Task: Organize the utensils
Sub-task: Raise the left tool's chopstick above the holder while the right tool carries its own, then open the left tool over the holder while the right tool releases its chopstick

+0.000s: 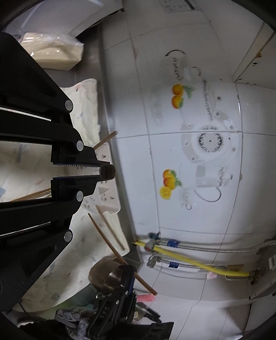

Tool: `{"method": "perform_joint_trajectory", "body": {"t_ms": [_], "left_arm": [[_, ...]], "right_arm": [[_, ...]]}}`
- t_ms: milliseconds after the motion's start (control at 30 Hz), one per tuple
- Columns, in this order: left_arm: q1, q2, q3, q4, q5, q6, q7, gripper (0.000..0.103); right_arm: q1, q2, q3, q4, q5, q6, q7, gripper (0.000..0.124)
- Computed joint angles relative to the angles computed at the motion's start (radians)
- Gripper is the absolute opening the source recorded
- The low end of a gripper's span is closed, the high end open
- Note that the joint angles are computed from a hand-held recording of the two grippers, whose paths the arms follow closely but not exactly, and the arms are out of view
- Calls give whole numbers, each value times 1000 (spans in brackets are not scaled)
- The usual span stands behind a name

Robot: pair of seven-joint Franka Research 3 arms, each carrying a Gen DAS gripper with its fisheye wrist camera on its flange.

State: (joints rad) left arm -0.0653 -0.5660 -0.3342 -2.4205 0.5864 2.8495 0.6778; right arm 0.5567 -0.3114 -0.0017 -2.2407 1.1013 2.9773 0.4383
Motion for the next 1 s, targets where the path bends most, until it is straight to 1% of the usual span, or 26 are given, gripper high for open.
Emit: {"method": "perform_joint_trajectory", "body": {"t_ms": [133,200,233,333,367,467,567,700,867,1000], "left_arm": [[13,46,-2,49,15,-32,20,6],[-9,85,20,77,0,-53,53,6],[-33,110,43,89,-24,-62,85,6],[-44,157,55,126,-40,-111,119,6],[-54,178,67,140,-56,-121,139,6],[-61,214,81,163,-78,-136,156,6],[-86,259,116,181,-144,-127,200,6],[-79,293,119,188,-164,-117,203,6],[-71,313,116,186,-161,-104,178,6],[-65,316,113,181,-152,-98,160,7]], "right_arm": [[-7,36,7,49,-6,19,13,7],[-26,65,24,73,-48,34,51,7],[-36,78,30,84,-71,32,76,7],[-56,122,45,114,-127,47,136,7],[-59,135,46,125,-135,46,148,7],[-70,174,55,150,-155,47,178,7],[-96,212,76,169,-221,33,245,7],[-124,257,96,187,-308,14,333,7],[-146,289,107,198,-337,0,376,7],[-158,302,114,204,-310,-6,367,8]]}}
